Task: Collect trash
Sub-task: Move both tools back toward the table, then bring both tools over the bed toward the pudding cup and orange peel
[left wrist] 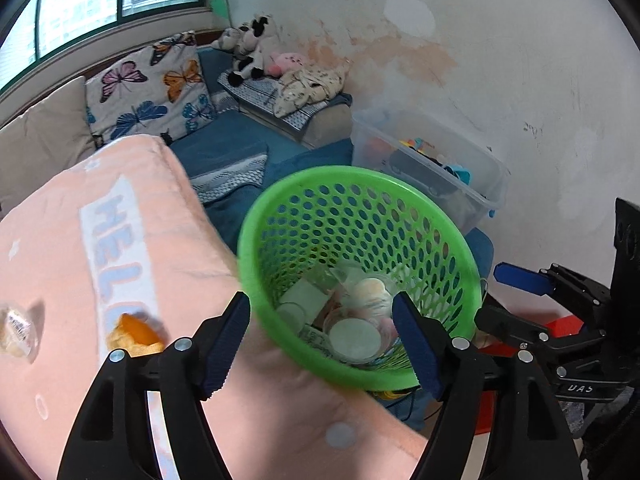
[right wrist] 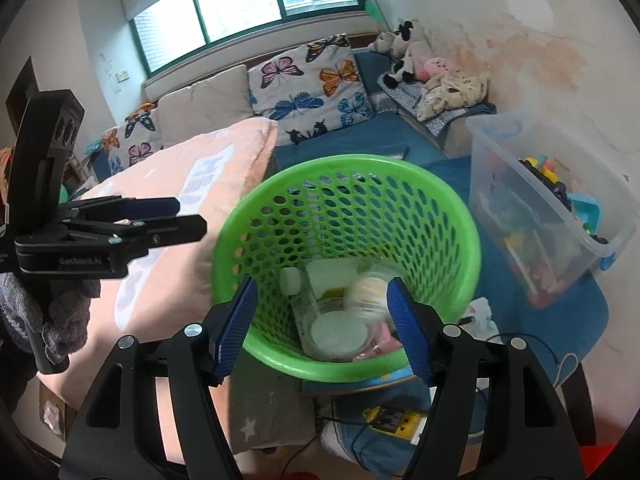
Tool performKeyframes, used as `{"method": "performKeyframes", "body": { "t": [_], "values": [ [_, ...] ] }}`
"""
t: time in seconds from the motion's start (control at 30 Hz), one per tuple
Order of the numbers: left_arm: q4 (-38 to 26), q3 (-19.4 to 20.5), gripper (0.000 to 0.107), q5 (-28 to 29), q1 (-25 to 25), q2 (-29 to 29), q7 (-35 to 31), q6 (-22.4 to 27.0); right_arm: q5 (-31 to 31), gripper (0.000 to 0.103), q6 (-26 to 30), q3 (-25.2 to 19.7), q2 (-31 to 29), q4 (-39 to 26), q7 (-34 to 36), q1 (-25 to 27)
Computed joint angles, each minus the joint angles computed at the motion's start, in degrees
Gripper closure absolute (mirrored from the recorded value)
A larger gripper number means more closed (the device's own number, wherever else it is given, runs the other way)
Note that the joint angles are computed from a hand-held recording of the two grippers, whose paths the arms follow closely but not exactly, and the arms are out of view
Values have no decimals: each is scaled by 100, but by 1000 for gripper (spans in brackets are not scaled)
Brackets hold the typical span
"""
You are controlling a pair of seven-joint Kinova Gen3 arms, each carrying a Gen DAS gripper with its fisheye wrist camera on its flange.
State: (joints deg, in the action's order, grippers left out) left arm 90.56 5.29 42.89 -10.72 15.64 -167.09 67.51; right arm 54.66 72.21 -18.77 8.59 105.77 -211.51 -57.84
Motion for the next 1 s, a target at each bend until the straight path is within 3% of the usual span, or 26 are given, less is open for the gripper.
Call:
{"method": "performKeyframes", "body": {
  "t": [0.3, 0.53, 1.0],
  "values": [
    [-216, -229, 35, 175, -560, 96, -106, 175, 196, 29, -325, 174, 278, -449, 570, 26],
    [-621, -308, 34, 194, -997, 387, 103, 203, 217, 28, -826, 432, 589, -962, 1396, 117],
    [-1455, -222, 33, 55, -1681, 959, 652, 119, -269, 25, -1866, 1105, 1381, -2128, 3094, 208]
  ]
}}
